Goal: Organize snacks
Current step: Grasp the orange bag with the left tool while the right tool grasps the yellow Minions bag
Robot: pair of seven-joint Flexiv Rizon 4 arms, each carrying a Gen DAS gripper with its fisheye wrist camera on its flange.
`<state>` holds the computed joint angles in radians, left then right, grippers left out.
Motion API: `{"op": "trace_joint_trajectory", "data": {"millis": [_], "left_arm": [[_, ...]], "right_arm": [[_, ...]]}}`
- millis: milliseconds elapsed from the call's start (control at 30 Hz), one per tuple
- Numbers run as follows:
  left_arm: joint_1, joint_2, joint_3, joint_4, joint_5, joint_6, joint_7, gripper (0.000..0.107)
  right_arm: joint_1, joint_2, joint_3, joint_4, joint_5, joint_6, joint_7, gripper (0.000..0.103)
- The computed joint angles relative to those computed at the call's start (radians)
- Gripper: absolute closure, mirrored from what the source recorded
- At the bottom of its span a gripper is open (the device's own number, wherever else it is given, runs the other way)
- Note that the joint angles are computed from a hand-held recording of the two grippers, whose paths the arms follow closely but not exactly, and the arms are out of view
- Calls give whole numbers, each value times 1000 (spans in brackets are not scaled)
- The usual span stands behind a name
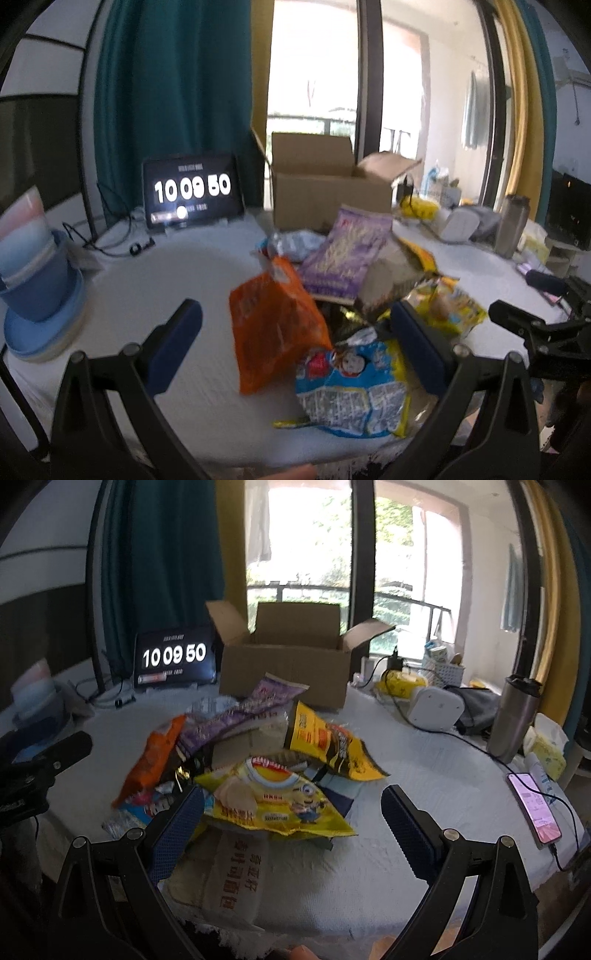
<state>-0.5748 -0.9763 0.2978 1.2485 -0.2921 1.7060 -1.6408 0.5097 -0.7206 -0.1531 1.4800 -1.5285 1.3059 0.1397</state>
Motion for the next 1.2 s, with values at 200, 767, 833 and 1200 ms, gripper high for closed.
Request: {"op": "trace_joint_trajectory", "data": {"millis": [200,767,833,1200], "left_arm": [[34,-44,-20,-91,26,-133,-28,4],[166,-231,-133,-536,141,-566,-99,5],[195,-257,-188,-597,129,-642,-84,17],[240,-354,-260,-836,211,-901,-120,62]], "right_arm": [[5,-51,5,-23,141,27,-205,5],[-5,-244,59,-248,589,15,-781,5],[-17,-270,93,-288,644,-1,-850,5],[-74,-342,237,-398,888,23,-1101,22]]}}
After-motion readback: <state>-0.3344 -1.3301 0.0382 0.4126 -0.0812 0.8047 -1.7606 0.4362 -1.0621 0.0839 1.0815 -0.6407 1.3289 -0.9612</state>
